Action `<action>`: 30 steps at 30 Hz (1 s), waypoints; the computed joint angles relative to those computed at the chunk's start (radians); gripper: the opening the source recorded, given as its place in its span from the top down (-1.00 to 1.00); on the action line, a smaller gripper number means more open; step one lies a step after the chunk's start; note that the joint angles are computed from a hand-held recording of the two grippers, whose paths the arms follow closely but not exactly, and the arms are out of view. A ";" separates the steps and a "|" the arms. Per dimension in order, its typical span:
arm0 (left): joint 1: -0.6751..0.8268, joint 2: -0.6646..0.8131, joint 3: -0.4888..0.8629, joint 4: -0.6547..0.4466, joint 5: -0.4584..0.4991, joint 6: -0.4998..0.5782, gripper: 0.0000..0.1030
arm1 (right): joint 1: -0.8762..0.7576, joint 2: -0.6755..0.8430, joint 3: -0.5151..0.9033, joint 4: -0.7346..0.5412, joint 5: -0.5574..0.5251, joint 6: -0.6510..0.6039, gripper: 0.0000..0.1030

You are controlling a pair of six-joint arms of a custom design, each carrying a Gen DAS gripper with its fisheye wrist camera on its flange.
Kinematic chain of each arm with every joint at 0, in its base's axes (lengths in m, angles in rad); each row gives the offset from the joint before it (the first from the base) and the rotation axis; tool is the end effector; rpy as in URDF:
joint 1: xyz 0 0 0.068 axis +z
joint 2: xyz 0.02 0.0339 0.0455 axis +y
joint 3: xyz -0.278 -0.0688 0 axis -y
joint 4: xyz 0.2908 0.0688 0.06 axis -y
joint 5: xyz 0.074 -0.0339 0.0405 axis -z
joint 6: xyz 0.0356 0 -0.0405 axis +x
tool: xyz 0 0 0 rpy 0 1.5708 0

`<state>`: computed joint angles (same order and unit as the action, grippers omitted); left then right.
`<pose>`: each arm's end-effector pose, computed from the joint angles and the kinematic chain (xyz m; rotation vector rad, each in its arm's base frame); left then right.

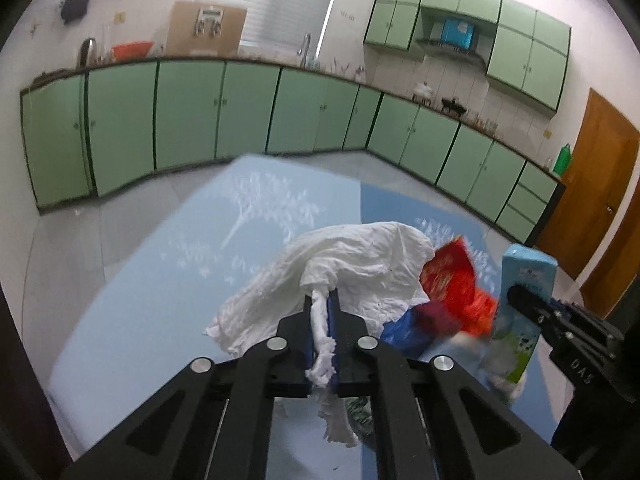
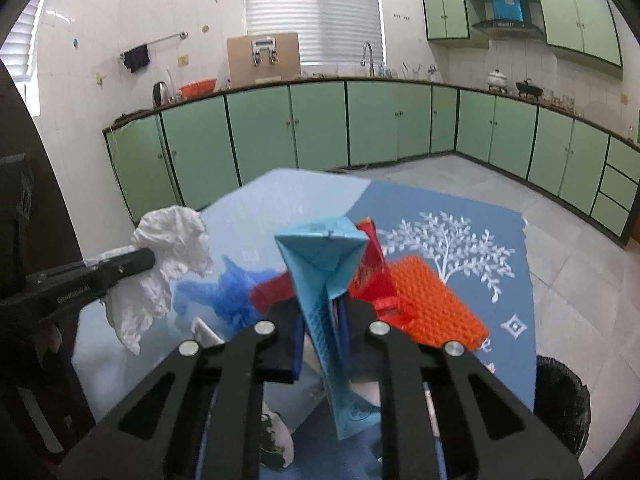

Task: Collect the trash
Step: 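Carry tissue and carton over the black bin and open both tools to drop them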

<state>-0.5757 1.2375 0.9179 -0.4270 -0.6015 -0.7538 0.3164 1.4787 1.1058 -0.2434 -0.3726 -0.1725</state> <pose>0.2625 -0.1463 0.2716 -0.4806 2.1116 -0.0548 0.3519 0.1289 0.2783 -0.7303 2.0539 0.4885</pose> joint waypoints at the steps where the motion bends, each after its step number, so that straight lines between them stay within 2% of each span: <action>1: -0.006 -0.007 0.007 -0.002 -0.011 0.006 0.89 | -0.003 -0.003 0.005 -0.001 -0.007 0.004 0.76; 9: -0.063 0.007 0.095 0.036 -0.070 0.099 0.89 | -0.053 -0.075 0.025 -0.003 -0.073 0.017 0.76; 17: -0.082 0.100 0.197 0.102 -0.019 0.178 0.89 | -0.144 -0.114 0.047 -0.021 -0.122 0.037 0.76; 30: -0.120 0.362 0.430 0.167 0.112 0.252 0.89 | -0.358 -0.088 0.098 -0.088 -0.106 0.006 0.76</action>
